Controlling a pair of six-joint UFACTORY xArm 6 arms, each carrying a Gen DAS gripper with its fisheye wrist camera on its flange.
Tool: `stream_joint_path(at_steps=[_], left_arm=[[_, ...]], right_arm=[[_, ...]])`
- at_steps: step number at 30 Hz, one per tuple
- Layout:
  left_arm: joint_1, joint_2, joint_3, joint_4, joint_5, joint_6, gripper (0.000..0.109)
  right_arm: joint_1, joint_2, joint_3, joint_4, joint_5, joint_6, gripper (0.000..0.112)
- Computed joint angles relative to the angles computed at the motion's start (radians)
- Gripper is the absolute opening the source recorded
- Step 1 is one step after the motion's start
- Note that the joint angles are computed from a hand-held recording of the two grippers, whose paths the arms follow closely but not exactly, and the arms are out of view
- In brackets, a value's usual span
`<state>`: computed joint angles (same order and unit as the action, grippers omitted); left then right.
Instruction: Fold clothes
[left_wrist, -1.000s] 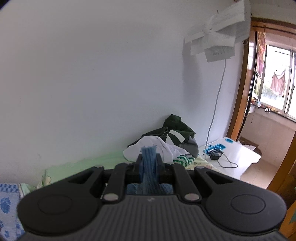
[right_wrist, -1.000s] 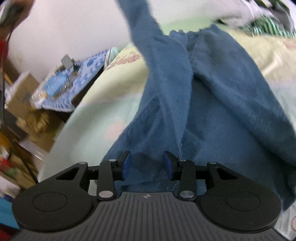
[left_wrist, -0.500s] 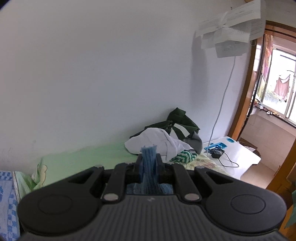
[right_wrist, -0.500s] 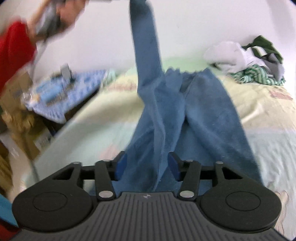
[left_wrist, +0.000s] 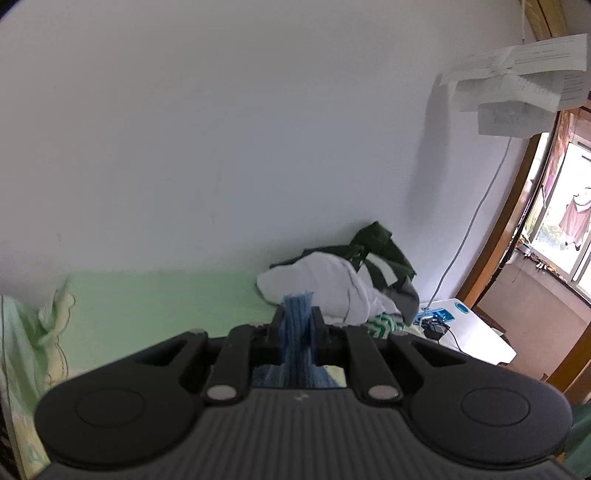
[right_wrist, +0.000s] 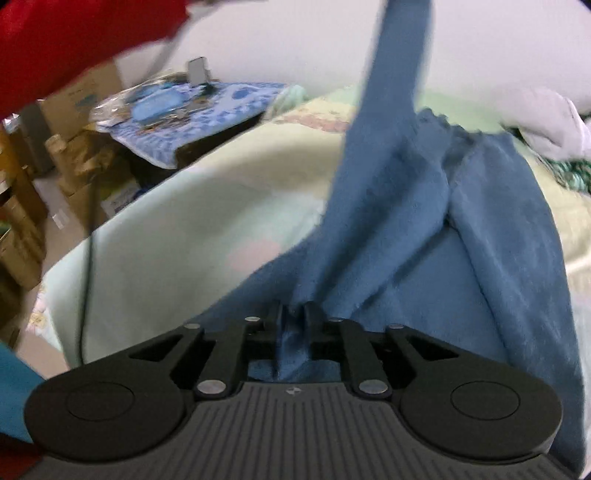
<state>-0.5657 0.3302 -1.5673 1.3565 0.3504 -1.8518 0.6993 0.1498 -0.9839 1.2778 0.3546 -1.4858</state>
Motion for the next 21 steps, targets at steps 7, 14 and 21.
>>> stream_joint_path(at_steps=[7,14,21], left_arm=[[0.019,-0.002,-0.005,0.104,-0.089,-0.088,0.008],[0.033,0.009,-0.016,0.148,-0.132,-0.113,0.008],[0.048,0.021,-0.030,0.196,-0.174,-0.143,0.008]], right_arm=[[-0.204,0.088,-0.216,0.213,0.195,-0.100,0.047],[-0.212,0.459,-0.630,-0.010,0.290,0.049,0.046],[-0.285,0.432,-0.642,-0.100,0.460,0.169,0.012]])
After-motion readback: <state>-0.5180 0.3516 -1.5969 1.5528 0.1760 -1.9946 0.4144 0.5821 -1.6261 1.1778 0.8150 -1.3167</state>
